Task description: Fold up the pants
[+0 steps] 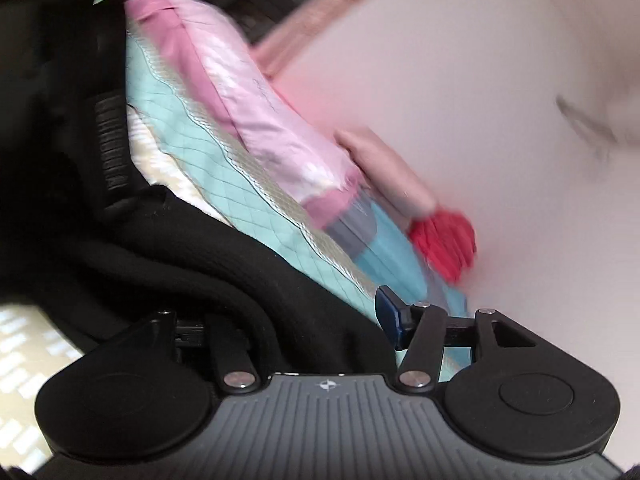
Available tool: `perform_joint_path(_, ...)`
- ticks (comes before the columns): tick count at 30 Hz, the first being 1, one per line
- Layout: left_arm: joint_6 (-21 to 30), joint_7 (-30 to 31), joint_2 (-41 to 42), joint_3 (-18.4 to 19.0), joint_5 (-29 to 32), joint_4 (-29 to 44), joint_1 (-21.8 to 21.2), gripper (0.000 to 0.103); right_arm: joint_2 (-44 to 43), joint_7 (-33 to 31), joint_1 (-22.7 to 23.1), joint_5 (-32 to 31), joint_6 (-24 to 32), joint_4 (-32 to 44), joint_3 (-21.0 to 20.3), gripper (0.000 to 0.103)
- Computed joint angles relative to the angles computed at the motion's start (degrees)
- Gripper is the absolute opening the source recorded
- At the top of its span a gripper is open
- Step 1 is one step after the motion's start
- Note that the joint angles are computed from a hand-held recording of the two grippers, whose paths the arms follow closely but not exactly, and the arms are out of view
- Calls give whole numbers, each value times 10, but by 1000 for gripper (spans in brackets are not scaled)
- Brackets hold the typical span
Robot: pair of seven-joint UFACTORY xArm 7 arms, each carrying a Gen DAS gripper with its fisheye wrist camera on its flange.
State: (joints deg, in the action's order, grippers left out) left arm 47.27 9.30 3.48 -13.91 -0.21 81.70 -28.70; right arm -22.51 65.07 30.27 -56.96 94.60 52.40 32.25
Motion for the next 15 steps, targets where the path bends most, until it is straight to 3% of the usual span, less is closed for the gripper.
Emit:
perform_joint_path(2,-3,-17,10,-3,27,4,-8,103,-13,-59,29,39,-26,-17,-40,58)
perform_joint_path(4,-13,-32,9,-2,32,-2,-11,103,-41,-68,11,32,-28,-41,-17,62)
perform_joint_path(6,-6,-32,10,-1,24,1,-9,103,-70,-34,2,40,-19,-53,-6,76)
perform_joint_path(8,9,-38,17,1,20,12,-7,103,-101,-34,9,75,-29,-79,-7,77)
perform_joint_path(10,28,-42,26,2,7,29,-5,103,-133,-55,13,69,-14,-118,16,76)
perform_joint_path(11,29,-44,27,2,6,29,-5,103,-154,-45,7,74,2,-127,23,78)
perform_joint_path(13,17,-46,22,2,10,20,-7,103,-206,35,-20,100,12,-134,28,87)
perform_joint_path(15,7,-56,18,1,19,11,-9,103,-214,55,-29,132,-12,-133,16,84)
